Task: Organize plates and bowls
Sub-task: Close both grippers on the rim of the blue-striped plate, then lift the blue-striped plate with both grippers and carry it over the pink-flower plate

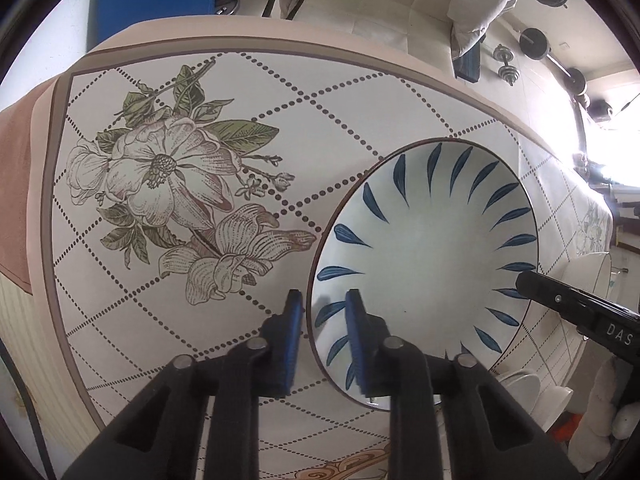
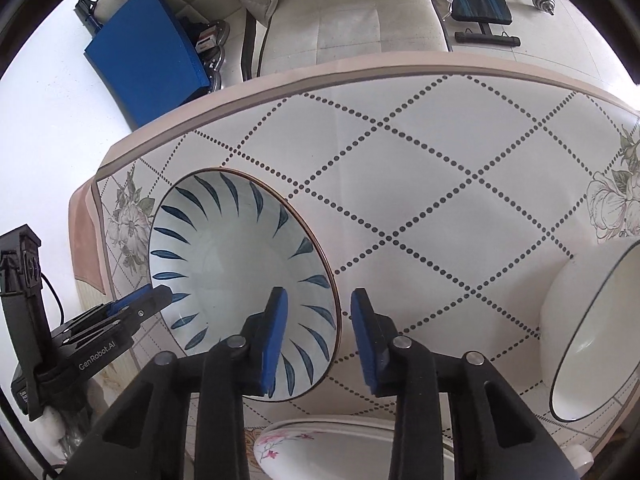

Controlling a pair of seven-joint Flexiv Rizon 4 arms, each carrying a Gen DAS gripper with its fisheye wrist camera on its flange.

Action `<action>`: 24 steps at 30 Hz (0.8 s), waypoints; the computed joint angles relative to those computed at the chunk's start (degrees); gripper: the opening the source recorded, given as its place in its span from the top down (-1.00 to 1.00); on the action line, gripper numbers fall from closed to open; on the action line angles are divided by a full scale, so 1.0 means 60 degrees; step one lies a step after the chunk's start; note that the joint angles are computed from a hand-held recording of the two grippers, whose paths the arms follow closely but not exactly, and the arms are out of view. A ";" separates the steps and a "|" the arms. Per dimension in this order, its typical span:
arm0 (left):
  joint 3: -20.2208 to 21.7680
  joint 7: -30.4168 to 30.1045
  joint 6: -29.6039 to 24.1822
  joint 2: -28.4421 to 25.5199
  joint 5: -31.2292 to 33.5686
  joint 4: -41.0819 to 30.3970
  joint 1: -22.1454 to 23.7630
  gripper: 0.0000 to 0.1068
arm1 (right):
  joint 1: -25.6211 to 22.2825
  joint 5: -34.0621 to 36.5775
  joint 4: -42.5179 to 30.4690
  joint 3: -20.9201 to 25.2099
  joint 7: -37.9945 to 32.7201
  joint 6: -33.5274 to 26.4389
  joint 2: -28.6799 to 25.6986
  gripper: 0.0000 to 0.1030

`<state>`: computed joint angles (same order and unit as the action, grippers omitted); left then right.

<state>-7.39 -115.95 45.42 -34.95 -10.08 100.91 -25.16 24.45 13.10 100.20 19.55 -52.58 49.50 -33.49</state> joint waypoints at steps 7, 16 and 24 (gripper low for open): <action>0.0160 -0.0331 0.0067 -0.0054 0.0343 -0.0162 -0.0222 0.80 | 0.0127 -0.0209 0.0343 -0.0063 0.0007 0.0381 0.0001 0.86; 0.0223 -0.0491 0.0086 0.0189 0.0695 -0.0150 -0.0323 0.80 | 0.0043 -0.0173 0.0527 0.0056 -0.0109 0.0349 0.0181 0.87; 0.0276 -0.0673 0.0166 0.0455 0.0941 -0.0095 -0.0406 0.80 | 0.0020 -0.0149 0.0853 0.0063 -0.0266 0.0611 0.0617 0.88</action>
<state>-5.74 -119.99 46.42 -32.22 -4.43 100.34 -27.59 24.57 12.20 105.32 19.93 -54.18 53.16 -29.79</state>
